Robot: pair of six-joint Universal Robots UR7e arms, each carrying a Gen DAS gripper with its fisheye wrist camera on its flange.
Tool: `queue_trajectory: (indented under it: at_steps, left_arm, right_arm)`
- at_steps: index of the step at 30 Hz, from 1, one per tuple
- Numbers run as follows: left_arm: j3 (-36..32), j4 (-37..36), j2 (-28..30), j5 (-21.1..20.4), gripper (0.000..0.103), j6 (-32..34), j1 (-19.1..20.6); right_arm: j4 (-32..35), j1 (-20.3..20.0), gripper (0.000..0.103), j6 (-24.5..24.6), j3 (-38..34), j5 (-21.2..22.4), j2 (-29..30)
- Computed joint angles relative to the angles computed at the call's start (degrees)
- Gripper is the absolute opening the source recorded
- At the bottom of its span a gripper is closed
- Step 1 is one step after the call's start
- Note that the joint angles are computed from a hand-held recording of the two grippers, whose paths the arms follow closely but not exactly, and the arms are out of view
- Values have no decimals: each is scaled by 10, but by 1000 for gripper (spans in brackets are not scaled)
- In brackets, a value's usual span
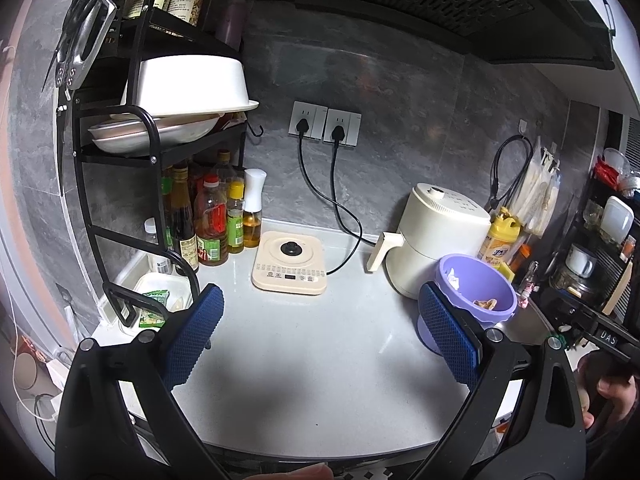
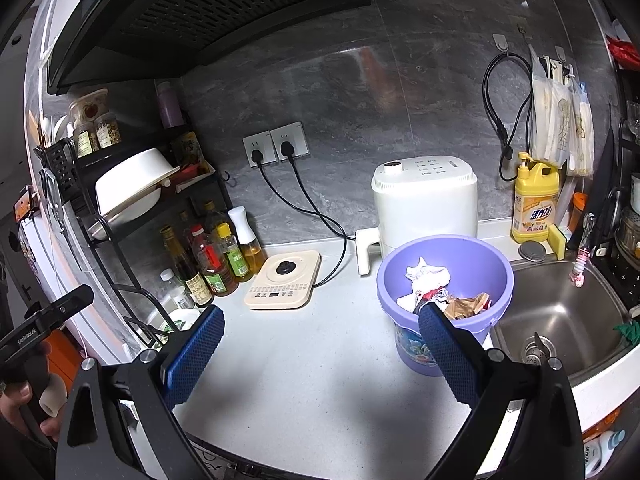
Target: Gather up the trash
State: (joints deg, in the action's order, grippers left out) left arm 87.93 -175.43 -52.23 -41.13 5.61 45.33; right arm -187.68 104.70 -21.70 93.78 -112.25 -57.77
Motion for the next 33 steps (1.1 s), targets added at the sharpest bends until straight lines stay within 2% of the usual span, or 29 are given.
queue_trajectory:
  at_steps: [9,28,33]
  left_arm:
    - [-1,5,1,-7,97,-3,3]
    - [-13,15,10,5,97,-7,7]
    - [-21,22,17,-6,97,-2,11]
  right_arm:
    - [6,1,96,-2,-12,-12,6]
    - [16,-4,96,0,-21,-7,12]
    - [14,-3,96,-2,-24,-15,15]
